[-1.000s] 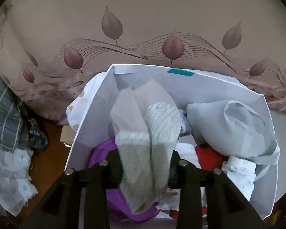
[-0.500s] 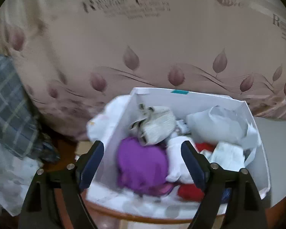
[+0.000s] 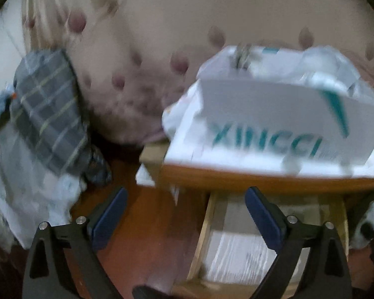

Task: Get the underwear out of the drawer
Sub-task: 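Carry the grey knit sock into the white shoe box with the right gripper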

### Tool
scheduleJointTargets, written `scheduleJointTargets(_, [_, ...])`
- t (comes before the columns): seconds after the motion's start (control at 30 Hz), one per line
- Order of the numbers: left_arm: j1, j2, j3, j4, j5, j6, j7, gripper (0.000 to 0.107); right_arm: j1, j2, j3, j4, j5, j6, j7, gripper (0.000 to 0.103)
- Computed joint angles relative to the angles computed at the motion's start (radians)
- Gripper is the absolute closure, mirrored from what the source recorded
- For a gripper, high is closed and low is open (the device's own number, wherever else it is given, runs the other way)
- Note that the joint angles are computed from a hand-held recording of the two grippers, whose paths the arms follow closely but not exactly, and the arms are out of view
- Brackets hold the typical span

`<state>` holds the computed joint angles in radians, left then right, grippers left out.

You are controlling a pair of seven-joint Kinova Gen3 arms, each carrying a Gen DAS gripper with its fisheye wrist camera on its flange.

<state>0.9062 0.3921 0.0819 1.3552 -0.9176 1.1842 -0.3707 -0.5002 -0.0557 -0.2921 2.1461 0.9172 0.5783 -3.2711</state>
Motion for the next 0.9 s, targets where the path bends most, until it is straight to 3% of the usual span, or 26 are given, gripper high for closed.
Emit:
scheduleJointTargets(0.4, [-0.037, -0.009, -0.025, 0.189, -0.083, -0.084, 0.252, 0.013, -0.037, -0.008, -0.014, -0.098, -0.161, 0.145, 0.136, 0.071])
scheduleJointTargets(0.57, [-0.113, -0.027, 0.003, 0.208, -0.012, -0.124, 0.210, 0.013, -0.047, -0.018, -0.031, -0.191, -0.159, 0.248, 0.214, 0.071])
scheduleJointTargets(0.9, [-0.140, -0.063, 0.006, 0.235, -0.001, -0.166, 0.237, 0.013, -0.065, -0.030, -0.058, -0.364, -0.161, 0.388, 0.331, 0.071])
